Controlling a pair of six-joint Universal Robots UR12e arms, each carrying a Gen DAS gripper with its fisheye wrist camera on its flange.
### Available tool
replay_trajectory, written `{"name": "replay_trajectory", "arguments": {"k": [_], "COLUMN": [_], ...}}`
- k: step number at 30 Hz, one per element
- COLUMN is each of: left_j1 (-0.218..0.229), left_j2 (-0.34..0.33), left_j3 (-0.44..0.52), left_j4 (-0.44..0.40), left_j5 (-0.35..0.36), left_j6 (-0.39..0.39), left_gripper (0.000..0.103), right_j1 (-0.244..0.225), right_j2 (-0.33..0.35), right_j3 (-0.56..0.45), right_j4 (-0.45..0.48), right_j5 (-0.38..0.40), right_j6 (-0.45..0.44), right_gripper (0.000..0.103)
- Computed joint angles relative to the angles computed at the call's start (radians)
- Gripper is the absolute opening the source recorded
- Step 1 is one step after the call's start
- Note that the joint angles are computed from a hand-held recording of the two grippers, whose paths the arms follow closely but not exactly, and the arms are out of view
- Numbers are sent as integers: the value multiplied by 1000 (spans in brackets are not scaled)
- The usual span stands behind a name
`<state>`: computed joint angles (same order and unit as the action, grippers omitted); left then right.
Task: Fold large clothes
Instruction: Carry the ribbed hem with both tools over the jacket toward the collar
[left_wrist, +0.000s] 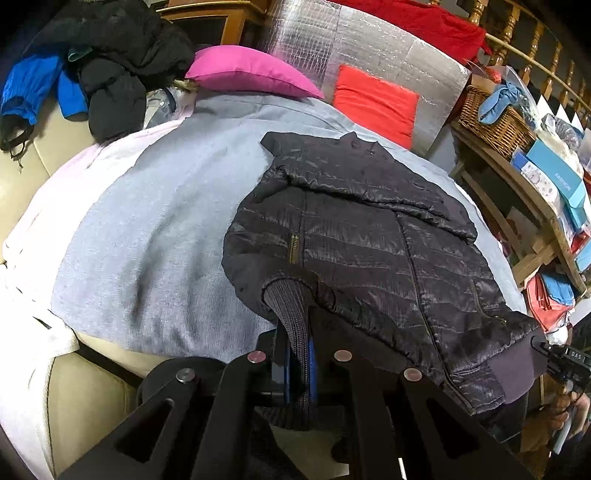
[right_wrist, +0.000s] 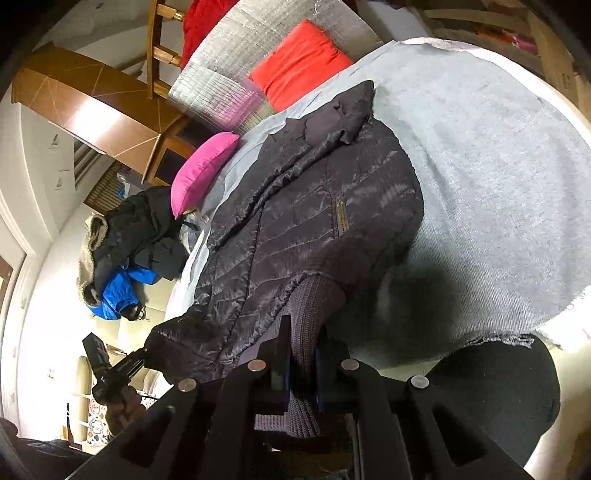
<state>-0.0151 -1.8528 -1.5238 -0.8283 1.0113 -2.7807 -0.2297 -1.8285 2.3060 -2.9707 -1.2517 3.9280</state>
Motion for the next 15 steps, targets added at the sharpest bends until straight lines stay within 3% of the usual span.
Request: {"name": "replay_trajectory", "arguments": {"k": [6, 12, 15], "left_j1": [-3, -19, -34], "left_j2": [-17, -32, -46], "left_j3": [20, 41, 64], "left_j4": [-3, 30, 38], "left_j5": [3, 5, 41], "left_j6": [-19, -37, -55], "left_gripper": [8, 8, 8], "right_j1": [21, 13, 1], "right_j2": [9, 15, 21], "right_j3": [-28, -32, -31], "right_j4": [38, 6, -30], "right_j5": [-55, -53, -41], "right_j6": [-34, -42, -41], "right_gripper": [11, 10, 10]}}
